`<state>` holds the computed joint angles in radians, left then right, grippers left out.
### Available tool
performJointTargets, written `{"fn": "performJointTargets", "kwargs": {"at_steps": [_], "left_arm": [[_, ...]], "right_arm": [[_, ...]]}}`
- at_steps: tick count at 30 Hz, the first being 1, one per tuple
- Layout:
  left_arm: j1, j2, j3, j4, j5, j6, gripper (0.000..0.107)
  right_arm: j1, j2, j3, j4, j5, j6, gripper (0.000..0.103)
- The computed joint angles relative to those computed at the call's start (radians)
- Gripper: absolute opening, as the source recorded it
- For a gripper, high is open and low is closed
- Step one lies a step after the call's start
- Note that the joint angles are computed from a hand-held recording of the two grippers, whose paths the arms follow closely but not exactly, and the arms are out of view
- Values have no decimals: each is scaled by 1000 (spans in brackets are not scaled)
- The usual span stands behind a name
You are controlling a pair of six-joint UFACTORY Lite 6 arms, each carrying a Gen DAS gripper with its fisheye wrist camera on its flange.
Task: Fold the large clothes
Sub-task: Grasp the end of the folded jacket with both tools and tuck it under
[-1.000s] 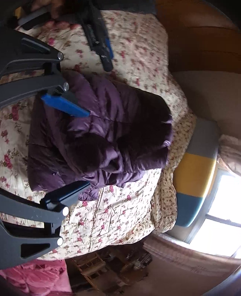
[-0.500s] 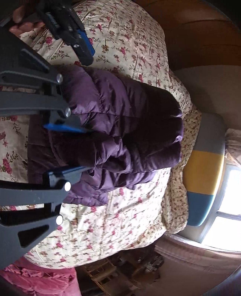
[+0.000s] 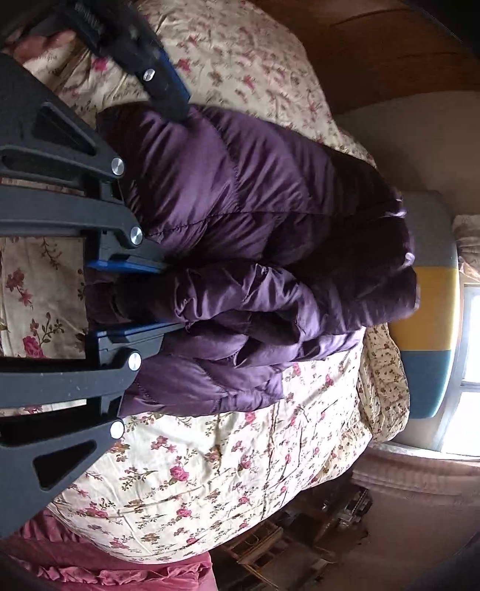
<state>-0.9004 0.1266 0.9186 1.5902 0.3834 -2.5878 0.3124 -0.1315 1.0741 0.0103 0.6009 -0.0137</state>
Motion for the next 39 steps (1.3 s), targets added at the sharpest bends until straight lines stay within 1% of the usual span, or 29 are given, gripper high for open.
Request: {"fn": "performJointTargets", "kwargs": {"at_steps": [2, 3, 7, 10, 12, 14, 18, 21, 24, 25, 29, 31, 33, 34, 37, 39], "left_arm": [[-11, 7, 5, -2, 7, 11, 38], [-11, 13, 9, -4, 6, 19, 35], [-10, 41, 25, -1, 10, 31, 35], [-20, 75, 51, -30, 36, 63, 35], [-36, 111, 86, -69, 65, 120, 34], [-34, 142, 110, -79, 64, 140, 34], [-17, 217, 153, -73, 61, 157, 34], [-15, 281, 198, -78, 78, 196, 34], [-19, 344, 241, -66, 108, 224, 34], [-18, 360, 246, -44, 116, 210, 34], [-27, 372, 246, -16, 142, 210, 34], [-18, 351, 236, -21, 127, 216, 34], [-23, 323, 230, -59, 129, 254, 34], [-27, 314, 226, -63, 132, 255, 34], [-14, 264, 195, -62, 113, 249, 34], [-19, 233, 177, -67, 121, 251, 34]], "right_arm": [[6, -2, -39, -4, -26, 24, 20], [10, -7, -61, -14, -44, 39, 20], [0, -48, -142, 5, -98, 42, 20], [-16, -82, -204, 36, -144, 24, 20], [-13, -102, -247, 29, -181, 37, 20], [-14, -121, -288, 31, -217, 42, 19], [-29, -135, -342, 80, -276, -12, 19], [-23, -149, -392, 60, -335, 5, 19], [7, -159, -445, -85, -407, 156, 19], [19, -158, -447, -108, -414, 191, 19], [10, -180, -451, -25, -398, 124, 19], [0, -193, -436, 4, -369, 98, 20], [-5, -205, -416, -24, -336, 115, 20], [-19, -202, -403, 3, -325, 78, 20], [-26, -214, -371, 20, -281, 64, 22], [-23, -234, -360, -14, -259, 93, 23]]}}
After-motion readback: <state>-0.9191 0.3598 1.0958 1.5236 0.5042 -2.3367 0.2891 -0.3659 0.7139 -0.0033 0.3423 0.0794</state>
